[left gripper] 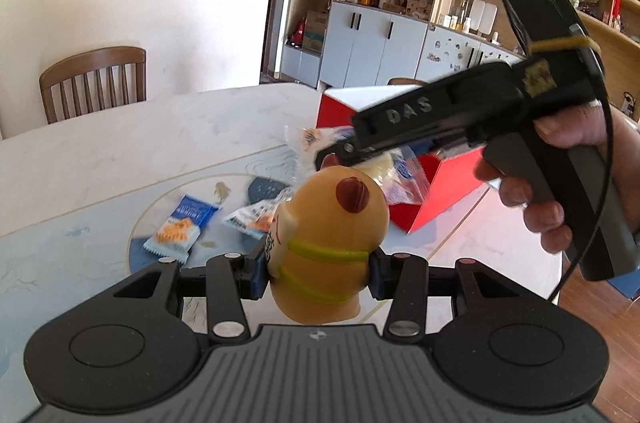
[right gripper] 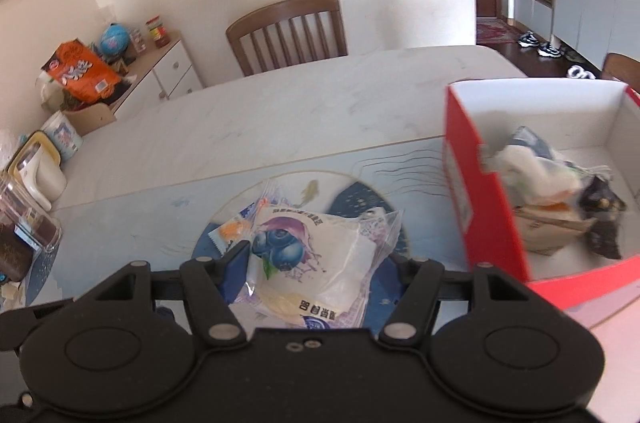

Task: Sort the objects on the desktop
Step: 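Carry the bread packet and the yellow toy toward the red shoebox with both tools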

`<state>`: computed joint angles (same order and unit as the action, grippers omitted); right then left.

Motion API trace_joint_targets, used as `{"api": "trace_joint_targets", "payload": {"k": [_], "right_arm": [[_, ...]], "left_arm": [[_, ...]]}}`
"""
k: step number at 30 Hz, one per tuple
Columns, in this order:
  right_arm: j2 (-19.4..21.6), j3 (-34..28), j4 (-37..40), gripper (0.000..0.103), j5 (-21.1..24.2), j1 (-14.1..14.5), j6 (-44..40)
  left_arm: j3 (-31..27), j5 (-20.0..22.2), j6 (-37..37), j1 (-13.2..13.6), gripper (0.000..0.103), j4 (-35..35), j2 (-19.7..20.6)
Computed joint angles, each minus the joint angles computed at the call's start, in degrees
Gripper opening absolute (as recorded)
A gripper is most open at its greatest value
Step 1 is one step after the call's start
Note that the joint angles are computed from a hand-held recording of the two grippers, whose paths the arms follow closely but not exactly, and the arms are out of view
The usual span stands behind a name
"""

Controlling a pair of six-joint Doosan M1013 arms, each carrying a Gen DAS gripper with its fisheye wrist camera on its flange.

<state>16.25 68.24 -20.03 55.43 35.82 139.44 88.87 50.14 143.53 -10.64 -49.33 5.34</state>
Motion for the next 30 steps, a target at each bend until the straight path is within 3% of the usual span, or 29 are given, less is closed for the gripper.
{"api": "trace_joint_targets", "payload": {"k": [17, 30], "right_arm": [[-7.4, 5.7, -4.0, 0.064, 0.6, -1.6, 2.1], [-11.9, 9.6, -5.4, 0.064, 0.2, -5.1, 1.2]], "left_arm": [[-5.2, -0.5, -3.9, -4.5, 0.044, 1.0, 1.3], [-9.0, -2.3, -6.9, -9.7, 0.045, 3.5, 3.3]]}}
